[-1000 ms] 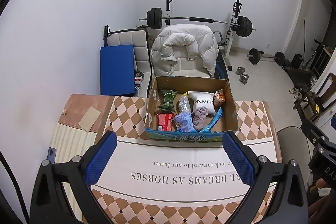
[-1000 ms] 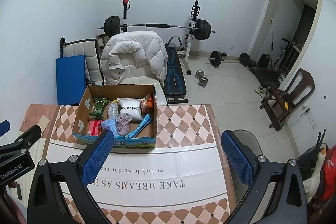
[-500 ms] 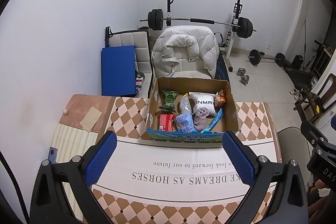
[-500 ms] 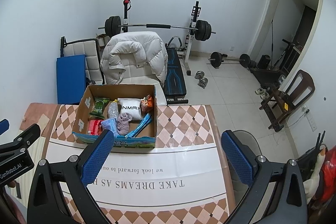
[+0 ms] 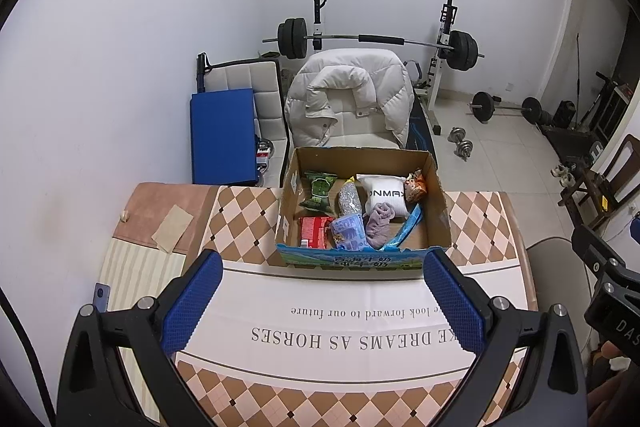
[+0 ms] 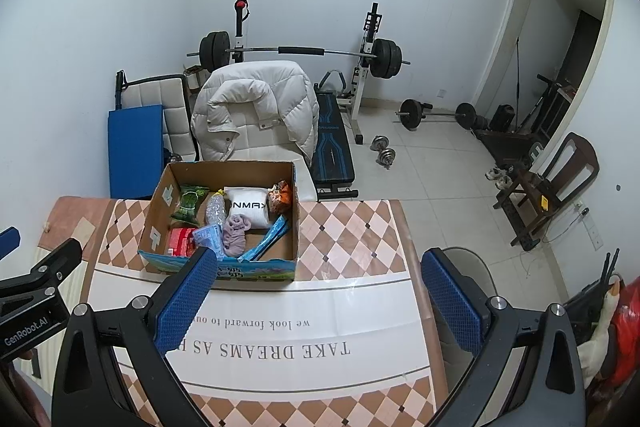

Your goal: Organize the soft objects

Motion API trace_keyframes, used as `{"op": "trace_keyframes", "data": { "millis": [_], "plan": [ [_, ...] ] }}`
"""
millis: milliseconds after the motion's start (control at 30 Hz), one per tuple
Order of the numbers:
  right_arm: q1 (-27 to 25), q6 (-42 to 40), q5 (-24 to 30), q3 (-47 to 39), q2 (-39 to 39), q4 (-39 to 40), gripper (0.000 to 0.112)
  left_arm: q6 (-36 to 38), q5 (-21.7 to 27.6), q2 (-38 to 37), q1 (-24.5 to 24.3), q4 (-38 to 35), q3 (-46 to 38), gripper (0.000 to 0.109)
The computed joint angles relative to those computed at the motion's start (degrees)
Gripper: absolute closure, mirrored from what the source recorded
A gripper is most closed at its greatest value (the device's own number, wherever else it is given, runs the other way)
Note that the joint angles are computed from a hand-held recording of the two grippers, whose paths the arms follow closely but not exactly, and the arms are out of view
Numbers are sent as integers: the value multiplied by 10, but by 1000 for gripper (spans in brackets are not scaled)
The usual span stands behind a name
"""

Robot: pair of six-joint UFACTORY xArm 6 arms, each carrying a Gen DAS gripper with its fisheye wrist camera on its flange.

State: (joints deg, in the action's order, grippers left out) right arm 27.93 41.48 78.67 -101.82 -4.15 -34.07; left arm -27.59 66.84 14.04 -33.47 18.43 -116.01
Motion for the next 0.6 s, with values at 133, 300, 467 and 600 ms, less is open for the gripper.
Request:
{"op": "trace_keyframes", "data": {
  "millis": [133, 300, 467, 600],
  "plan": [
    [0, -2, 0, -1, -1, 4, 9, -1, 2, 1, -2, -1, -4, 6],
    [3, -4, 6, -6, -2, 4, 9, 2, 11, 6, -5, 0, -16, 6],
    [5, -6, 8, -8, -3, 5, 9, 0, 9, 4, -5, 1, -11, 6],
    [5, -7, 6, -9, -2, 6, 9, 0, 8, 3, -5, 0, -10, 6]
  ]
}}
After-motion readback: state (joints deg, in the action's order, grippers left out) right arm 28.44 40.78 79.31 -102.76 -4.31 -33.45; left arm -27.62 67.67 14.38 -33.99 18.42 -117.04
